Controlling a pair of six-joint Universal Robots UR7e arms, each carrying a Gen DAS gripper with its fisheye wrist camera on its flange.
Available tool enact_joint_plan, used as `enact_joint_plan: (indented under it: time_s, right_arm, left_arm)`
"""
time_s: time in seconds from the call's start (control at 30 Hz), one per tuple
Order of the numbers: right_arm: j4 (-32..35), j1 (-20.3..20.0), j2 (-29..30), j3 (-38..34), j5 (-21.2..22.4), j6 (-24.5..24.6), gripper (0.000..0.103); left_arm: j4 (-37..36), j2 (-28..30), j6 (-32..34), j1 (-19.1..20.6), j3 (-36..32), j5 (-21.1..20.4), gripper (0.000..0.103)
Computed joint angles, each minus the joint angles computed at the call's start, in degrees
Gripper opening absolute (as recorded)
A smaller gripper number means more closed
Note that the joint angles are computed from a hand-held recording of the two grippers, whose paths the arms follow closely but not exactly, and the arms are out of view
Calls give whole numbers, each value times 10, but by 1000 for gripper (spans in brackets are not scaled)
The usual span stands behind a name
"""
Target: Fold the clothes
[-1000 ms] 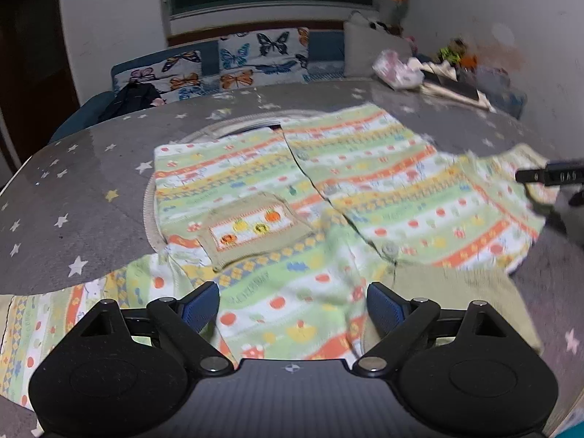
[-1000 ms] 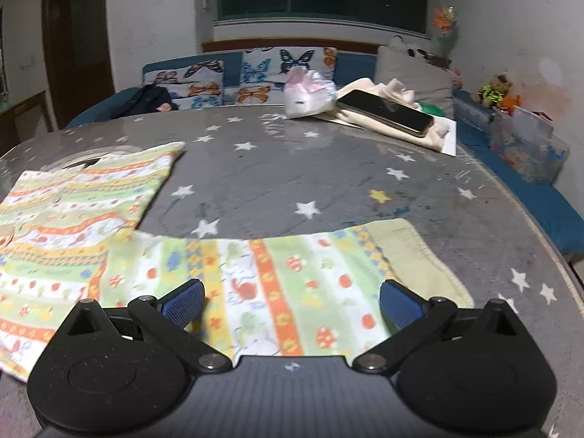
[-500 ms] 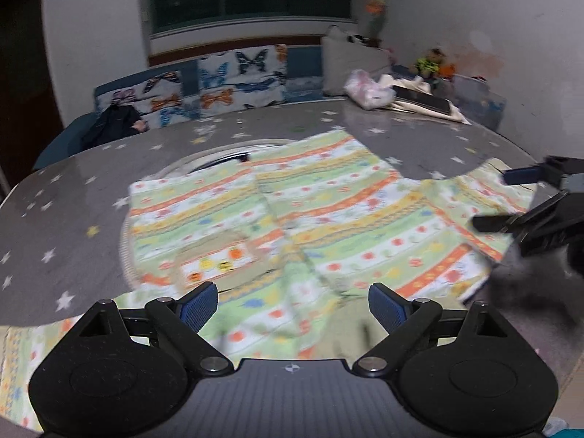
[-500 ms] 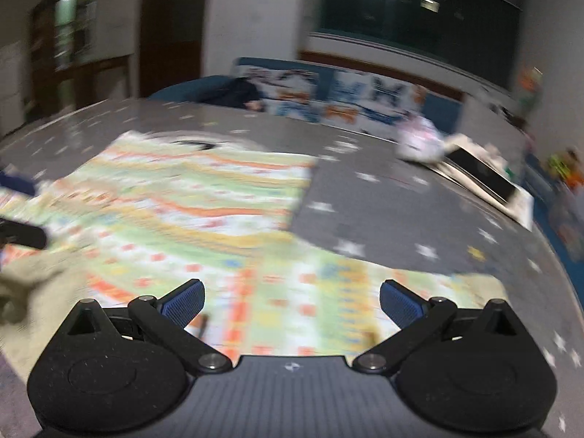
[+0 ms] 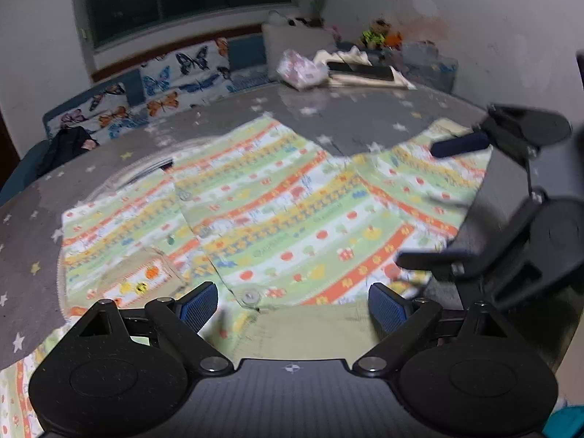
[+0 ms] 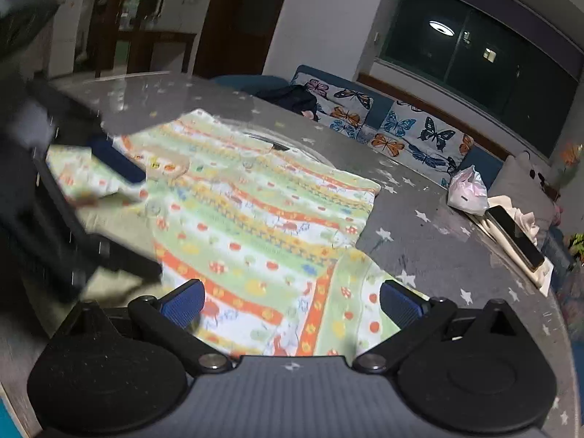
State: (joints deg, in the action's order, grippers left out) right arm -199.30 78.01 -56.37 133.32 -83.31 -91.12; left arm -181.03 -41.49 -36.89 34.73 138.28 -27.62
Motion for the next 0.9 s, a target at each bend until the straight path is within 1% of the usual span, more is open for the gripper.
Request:
enact_joint_plan:
  time_s: [0.03, 0.1, 0.2, 0.27, 0.33, 0.43, 0.53, 0.6, 0.67, 0.77, 0.8, 0.87, 0.9]
  right_arm:
    - [-1, 1, 7, -4, -4, 1, 103]
    - [20, 0, 9, -8, -20, -6, 103]
    - [22, -9, 4, -2, -11, -23, 103]
    - [52, -8, -12, -7, -6, -9, 103]
    - [88, -5, -27, -20, -3, 28, 103]
    - [89, -7, -25, -40, -12, 83, 103]
    - [90, -11, -14, -54, -44, 100, 103]
    - [114, -20, -22, -60, -41, 113, 102]
    - [136, -26, -36, -65, -28, 136, 98]
    - [106, -33, -36, -76, -17, 170, 97]
    - [95, -35, -34, -84, -18, 187, 93]
    - [71, -39, -29, -99, -22, 223, 90]
    - [56, -42, -25, -108, -25, 238, 87]
  left_arm:
    - [4, 0, 2, 3, -1, -5, 92]
    - [23, -4, -5, 5, 1, -12, 92]
    - [19, -7, -9, 4, 8, -16, 92]
    - [29, -12, -14, 5, 7, -19, 92]
    - [38, -14, -15, 3, 4, -15, 92]
    - [37, -13, -13, 0, 0, -11, 95]
    - [33, -14, -15, 1, -5, -9, 97]
    - [33, -15, -17, 3, -10, -7, 100]
    - [31, -13, -14, 5, -16, -2, 101]
    - [23, -10, -9, 9, -25, 6, 102]
    - [17, -8, -8, 11, -27, 7, 102]
    - [6, -6, -6, 15, -33, 8, 103]
    - [2, -4, -5, 17, -36, 7, 103]
